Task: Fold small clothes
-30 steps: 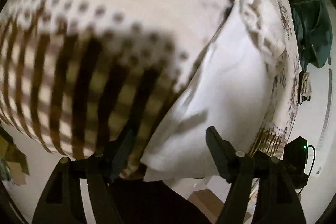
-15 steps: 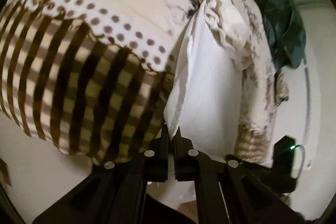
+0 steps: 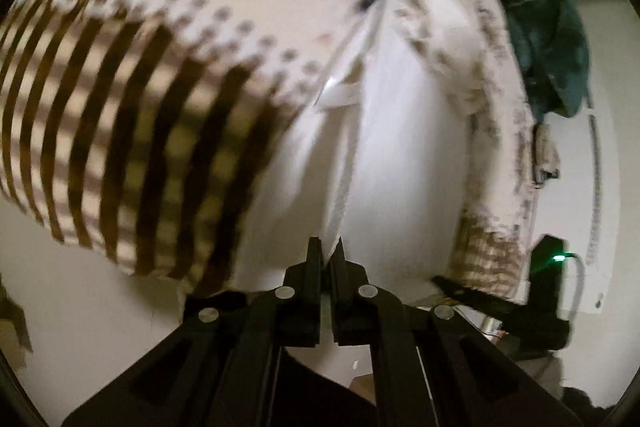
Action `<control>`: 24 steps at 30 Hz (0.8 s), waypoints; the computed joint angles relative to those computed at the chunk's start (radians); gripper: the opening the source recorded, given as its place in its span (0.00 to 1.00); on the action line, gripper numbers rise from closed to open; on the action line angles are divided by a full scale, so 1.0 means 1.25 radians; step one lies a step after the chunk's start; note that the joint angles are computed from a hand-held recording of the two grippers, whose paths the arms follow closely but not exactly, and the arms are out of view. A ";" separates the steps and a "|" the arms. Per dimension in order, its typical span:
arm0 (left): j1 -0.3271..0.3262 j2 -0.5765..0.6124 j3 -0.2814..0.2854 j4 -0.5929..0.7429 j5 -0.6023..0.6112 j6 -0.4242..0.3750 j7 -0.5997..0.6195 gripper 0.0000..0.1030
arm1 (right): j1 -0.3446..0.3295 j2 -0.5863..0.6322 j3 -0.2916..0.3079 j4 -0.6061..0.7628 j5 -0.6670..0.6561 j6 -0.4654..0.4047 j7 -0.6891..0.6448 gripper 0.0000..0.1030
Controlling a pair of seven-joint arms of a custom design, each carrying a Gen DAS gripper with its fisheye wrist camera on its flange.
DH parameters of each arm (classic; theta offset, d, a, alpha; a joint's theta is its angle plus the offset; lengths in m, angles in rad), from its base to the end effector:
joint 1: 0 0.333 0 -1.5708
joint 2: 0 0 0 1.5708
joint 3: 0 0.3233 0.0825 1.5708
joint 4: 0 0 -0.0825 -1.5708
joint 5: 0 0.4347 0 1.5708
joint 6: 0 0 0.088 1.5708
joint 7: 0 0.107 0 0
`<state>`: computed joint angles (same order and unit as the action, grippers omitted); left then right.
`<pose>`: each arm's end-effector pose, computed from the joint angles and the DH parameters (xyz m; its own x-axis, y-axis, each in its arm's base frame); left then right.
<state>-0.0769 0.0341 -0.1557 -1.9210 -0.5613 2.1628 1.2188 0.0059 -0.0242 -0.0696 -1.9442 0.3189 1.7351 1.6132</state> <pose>0.6159 -0.1667 0.4863 0.3407 -0.7893 0.5108 -0.9290 -0.3662 0.0537 0.5804 -0.0086 0.4700 -0.2086 -0.9347 -0.2878 -0.9669 0.1530 0.2041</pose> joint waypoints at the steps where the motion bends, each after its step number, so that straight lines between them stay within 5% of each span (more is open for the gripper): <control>1: 0.001 -0.004 0.002 -0.014 -0.005 -0.003 -0.007 0.01 | 0.000 0.000 0.000 0.000 -0.006 -0.004 0.000 0.02; 7: 0.007 0.021 0.003 -0.022 -0.027 -0.021 0.012 0.03 | 0.004 0.024 0.005 0.003 -0.005 -0.012 -0.004 0.02; 10: 0.017 0.025 0.003 -0.003 -0.057 -0.053 0.037 0.13 | -0.010 0.056 -0.005 0.025 0.047 -0.045 0.002 0.07; 13: 0.027 -0.015 0.012 -0.050 -0.094 -0.009 0.047 0.53 | -0.040 0.067 -0.021 0.019 0.144 -0.064 0.008 0.53; 14: 0.030 -0.021 0.017 -0.069 -0.119 0.008 0.040 0.56 | -0.050 0.068 -0.025 0.011 0.175 -0.063 0.008 0.56; 18: 0.041 0.011 0.024 -0.082 -0.249 0.021 0.077 0.56 | -0.069 0.086 -0.025 -0.004 0.217 -0.066 -0.002 0.56; 24: 0.040 0.083 -0.001 -0.006 -0.197 -0.046 0.065 0.56 | -0.075 0.109 -0.014 -0.017 0.266 -0.069 -0.004 0.56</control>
<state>-0.0270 0.1381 -0.1574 -1.9285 -0.8077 2.1049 1.2995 -0.0876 0.1122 -0.0870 -1.9651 0.6510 1.6490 1.6076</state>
